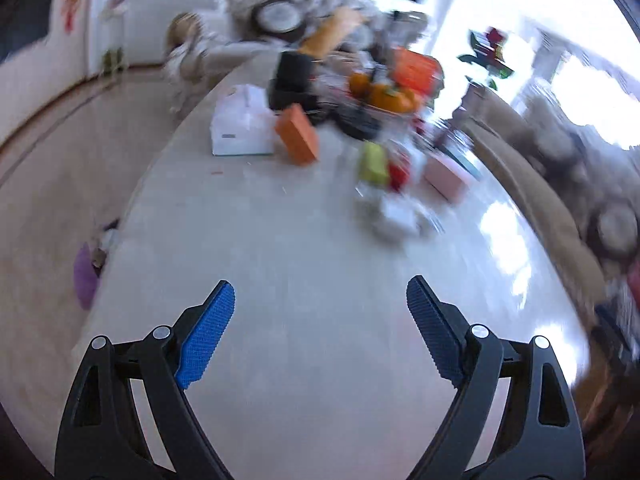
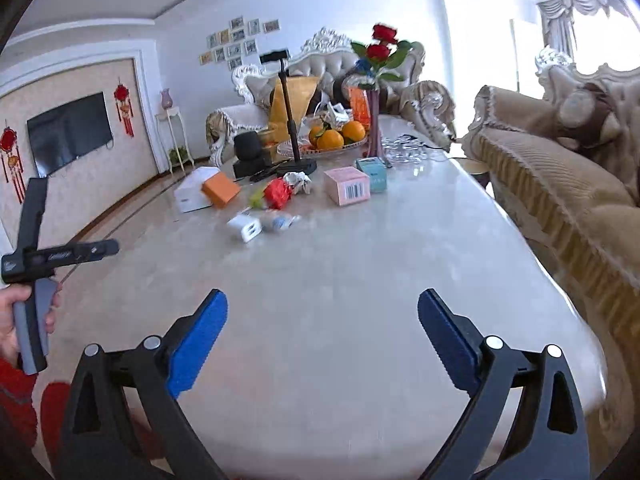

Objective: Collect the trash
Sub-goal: 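Grasp the orange box with the left gripper while the right grasps the pink barcode box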

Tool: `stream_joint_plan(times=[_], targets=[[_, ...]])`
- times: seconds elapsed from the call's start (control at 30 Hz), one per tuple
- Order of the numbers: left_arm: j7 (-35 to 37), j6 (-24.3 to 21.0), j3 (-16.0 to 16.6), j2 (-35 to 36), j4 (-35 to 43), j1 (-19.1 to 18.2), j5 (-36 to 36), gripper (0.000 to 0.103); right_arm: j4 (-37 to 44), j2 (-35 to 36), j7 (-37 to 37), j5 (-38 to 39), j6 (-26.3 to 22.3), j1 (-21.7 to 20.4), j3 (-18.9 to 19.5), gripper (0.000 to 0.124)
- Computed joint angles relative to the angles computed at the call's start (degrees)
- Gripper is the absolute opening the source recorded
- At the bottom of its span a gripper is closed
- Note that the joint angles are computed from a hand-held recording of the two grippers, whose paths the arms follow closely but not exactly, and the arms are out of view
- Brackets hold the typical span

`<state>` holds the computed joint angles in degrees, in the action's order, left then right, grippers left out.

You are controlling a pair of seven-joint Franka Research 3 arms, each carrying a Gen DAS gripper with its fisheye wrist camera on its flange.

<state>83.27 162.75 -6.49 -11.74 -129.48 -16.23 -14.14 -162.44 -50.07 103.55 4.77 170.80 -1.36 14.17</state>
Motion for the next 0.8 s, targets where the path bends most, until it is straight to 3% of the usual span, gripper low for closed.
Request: stream_joint_plan(times=[0.13, 0.2, 0.37, 0.5, 0.67, 0.8], targets=[[-5.13, -0.31, -0.83, 12.91, 12.03, 2.49, -3.04, 0.086, 8.56, 14.41, -3.66, -5.17, 5.42, -7.56, 3.41, 0.092], [-11.98, -1.70, -1.35, 18.32, 18.17, 3.46, 2.99, 0.086, 13.18, 20.91, -3.38, -7.23, 7.03, -12.62, 6.35, 0.092], [-17.92, -6.87, -3.35, 30.72, 33.66, 4.93, 8.55, 0.086, 22.95, 31.93, -0.54, -12.07, 5.27, -18.93, 9.00, 0.092], [-22.88, -8.62, -5.14, 36.68, 40.78, 6.58, 10.04, 0.086, 30.73, 39.29, 8.04, -23.44, 2.55, -26.90, 15.41, 0.092], [-25.88, -10.14, -5.48, 41.46, 47.27, 6.64, 14.25, 0.086, 36.18, 45.12, 11.69, -29.31, 0.67, -25.15, 13.78, 0.092], [-28.77, -8.29, -4.94, 43.31, 49.19, 6.27, 16.27, 0.086, 39.91, 48.58, 17.54, -37.42, -1.48, -23.91, 12.48, 0.092]])
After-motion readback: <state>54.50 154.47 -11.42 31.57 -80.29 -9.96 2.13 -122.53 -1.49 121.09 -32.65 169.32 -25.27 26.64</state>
